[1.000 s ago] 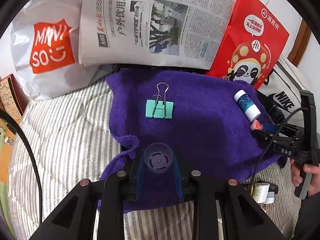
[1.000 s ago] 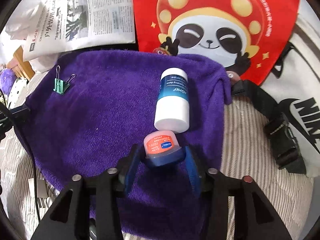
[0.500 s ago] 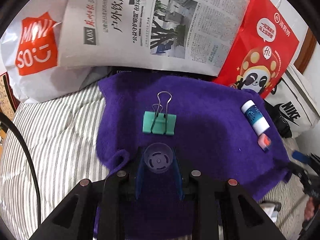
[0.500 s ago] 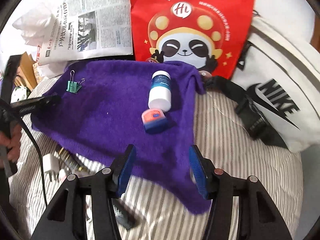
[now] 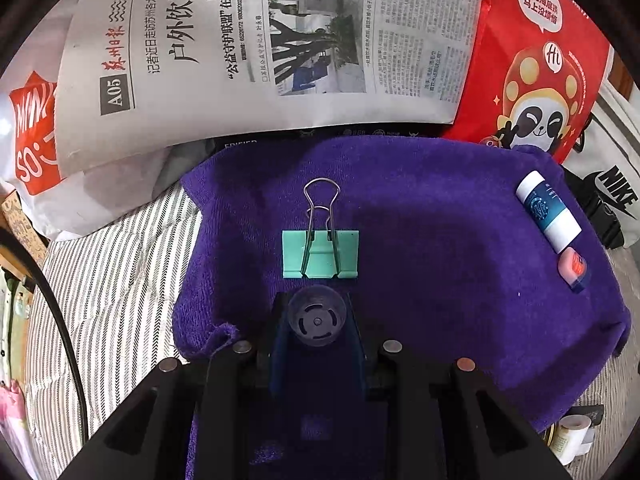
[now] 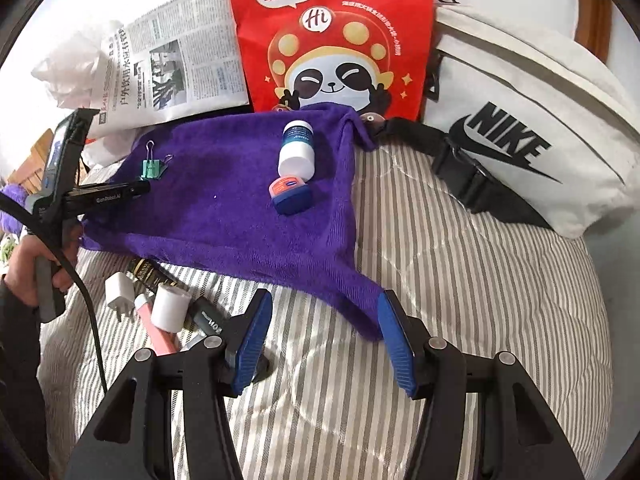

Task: Organize rigid objects
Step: 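Set the clear cup beside the clip with left while right sets the tin beside the balm tube, then grasp the white plug adapter with left while right reaches toward the black Horizon case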

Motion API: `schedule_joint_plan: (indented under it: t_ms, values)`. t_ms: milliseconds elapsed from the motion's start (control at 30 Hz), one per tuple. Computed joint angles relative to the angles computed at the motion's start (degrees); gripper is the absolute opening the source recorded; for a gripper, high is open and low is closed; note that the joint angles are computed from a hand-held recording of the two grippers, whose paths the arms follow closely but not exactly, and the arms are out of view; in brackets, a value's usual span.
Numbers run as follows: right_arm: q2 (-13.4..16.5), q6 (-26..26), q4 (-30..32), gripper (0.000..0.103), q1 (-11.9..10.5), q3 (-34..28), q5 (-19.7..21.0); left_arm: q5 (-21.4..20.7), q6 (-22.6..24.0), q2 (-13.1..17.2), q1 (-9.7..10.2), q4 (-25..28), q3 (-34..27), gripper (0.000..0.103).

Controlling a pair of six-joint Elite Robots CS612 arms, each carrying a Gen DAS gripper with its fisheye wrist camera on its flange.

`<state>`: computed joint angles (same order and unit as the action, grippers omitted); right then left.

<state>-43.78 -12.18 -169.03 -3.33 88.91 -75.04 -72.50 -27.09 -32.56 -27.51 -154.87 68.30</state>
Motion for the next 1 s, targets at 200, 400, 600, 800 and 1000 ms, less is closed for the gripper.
schedule_joint_plan:
  t_ms: [200, 400, 600, 800, 1000]
  values:
    - [-1.5, 1.2, -0.7, 0.055, -0.9, 2.7, 1.7, -1.0, -0.9, -1.0, -0.10, 3.7, 0.4, 0.033]
    - [-2.6, 1.6, -1.2, 0.055, -1.3, 4.9, 2.7, -2.1, -2.8, -3.7, -0.90, 1.2, 5.3, 0.033]
    - [-3.8, 2.5, -2.5, 0.055, -1.5, 7.1, 3.2, -3.4, -2.2, -7.8, -2.79, -6.7, 12.6, 0.033]
    - [-4.9, 2.7, -4.0, 0.055, -1.9, 9.2, 3.9, -6.4, 4.3, -10.4, -5.15, -15.7, 18.8, 0.063]
    - [-5.6, 2.7, -5.0, 0.056, -2.0, 10.9, 3.5, -3.3, 14.3, -10.2, -6.93, -15.0, 19.7, 0.069]
